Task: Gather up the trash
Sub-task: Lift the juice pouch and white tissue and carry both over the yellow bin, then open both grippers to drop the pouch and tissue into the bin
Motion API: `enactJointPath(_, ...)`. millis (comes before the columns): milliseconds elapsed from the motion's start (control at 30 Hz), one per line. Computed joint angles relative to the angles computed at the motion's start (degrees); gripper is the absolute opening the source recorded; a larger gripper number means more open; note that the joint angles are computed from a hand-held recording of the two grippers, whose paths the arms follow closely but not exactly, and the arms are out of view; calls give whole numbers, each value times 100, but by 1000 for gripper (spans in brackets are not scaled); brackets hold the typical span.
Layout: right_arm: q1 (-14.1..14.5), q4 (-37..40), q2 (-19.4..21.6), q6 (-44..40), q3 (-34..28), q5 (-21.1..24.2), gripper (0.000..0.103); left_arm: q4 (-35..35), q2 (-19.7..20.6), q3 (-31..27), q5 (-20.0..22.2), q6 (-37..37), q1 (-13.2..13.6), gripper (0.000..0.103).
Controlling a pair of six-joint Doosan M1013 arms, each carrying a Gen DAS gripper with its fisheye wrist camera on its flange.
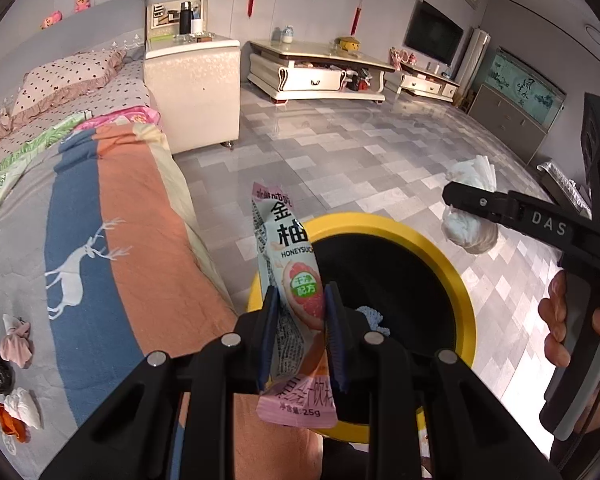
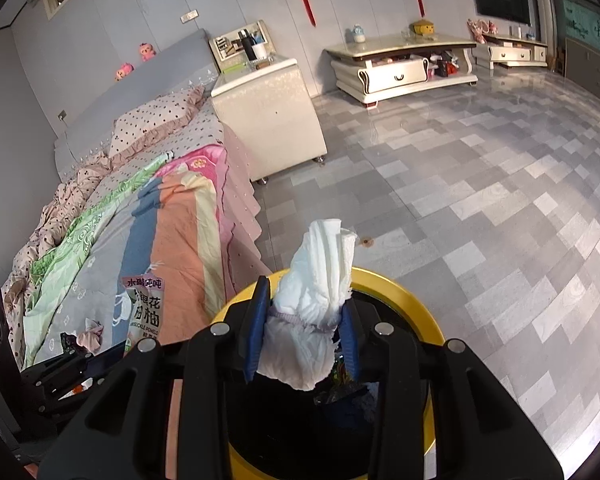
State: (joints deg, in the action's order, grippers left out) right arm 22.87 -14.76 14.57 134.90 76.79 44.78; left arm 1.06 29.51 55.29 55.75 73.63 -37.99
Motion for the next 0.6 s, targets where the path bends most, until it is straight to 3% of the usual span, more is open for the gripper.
enactJointPath(400,-41,214,138,-39,83,32,34,-241,96,50,46,177,-11,22)
enactJointPath(600,-64,101,119,158,95,41,51,-258,70,76,36,194,-6,30)
